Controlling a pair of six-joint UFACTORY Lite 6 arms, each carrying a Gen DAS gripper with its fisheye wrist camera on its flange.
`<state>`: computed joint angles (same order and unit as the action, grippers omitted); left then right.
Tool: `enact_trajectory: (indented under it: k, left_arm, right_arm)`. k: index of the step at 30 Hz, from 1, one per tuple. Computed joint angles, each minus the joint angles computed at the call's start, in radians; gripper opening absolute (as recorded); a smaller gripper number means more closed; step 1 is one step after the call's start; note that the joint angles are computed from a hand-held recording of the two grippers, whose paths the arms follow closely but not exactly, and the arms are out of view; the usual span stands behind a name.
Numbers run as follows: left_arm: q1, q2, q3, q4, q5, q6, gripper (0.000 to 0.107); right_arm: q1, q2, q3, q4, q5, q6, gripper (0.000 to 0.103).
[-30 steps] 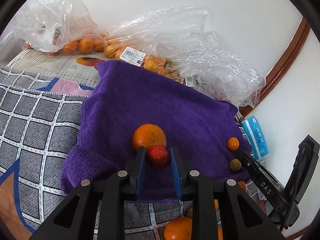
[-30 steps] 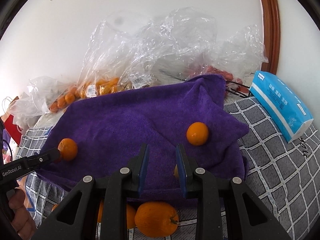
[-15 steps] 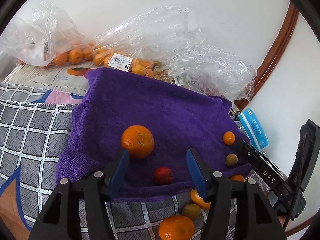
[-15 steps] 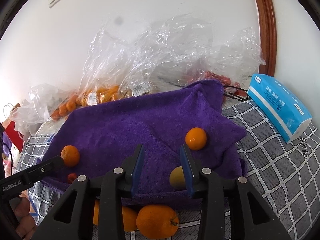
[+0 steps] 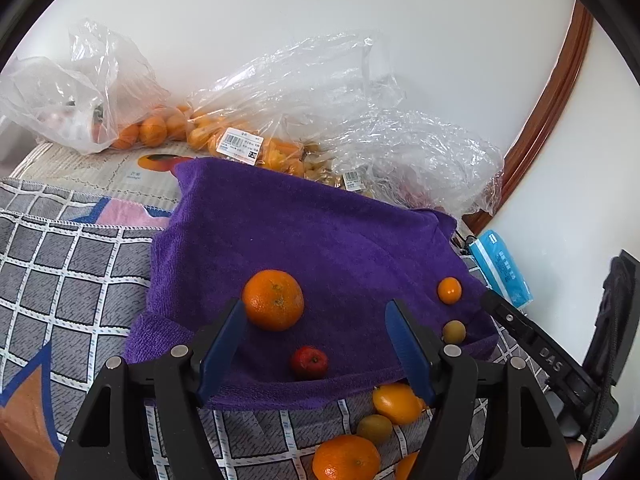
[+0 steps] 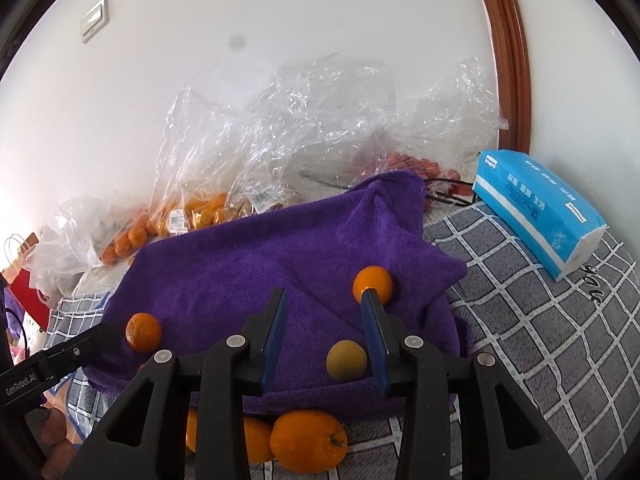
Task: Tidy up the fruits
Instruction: 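Open the left tool onto the towel while the right tool releases the pale fruit, then grasp a large stemmed orange with the right tool while the left tool grasps another large orange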
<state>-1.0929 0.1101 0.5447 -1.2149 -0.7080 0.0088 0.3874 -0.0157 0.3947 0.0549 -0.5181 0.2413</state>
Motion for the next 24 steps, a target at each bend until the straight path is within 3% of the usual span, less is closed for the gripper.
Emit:
enact_trajectory:
  k: [4,10,15,18,24]
  left_arm:
    - [-0.01,-0.035,-0.019,-0.011,-0.01,-0.002,0.071]
    - [-0.056,-0.108,-0.057,-0.085,-0.068,0.041,0.071]
    - [-0.095,-0.181,-0.052,-0.253,-0.11,0.209,0.071]
    - [-0.13,-0.243,-0.053,-0.39,-0.133,0.332,0.071]
    - [-0.254,-0.328,-0.126,-0.543,-0.18,0.399,0.071]
  right_arm:
    - [0.014,-0.139,-0.072,0.074,0.061,-0.068,0.047]
    - [0.044,-0.362,-0.188,0.22,0.183,-0.226,0.047]
    - [0.115,-0.452,-0.276,0.365,0.198,-0.339,0.047]
    - [0.138,-0.432,-0.307,0.307,0.187,-0.271,0.047]
    - [0.173,-0.279,-0.277,0.12,0.1,-0.096,0.046]
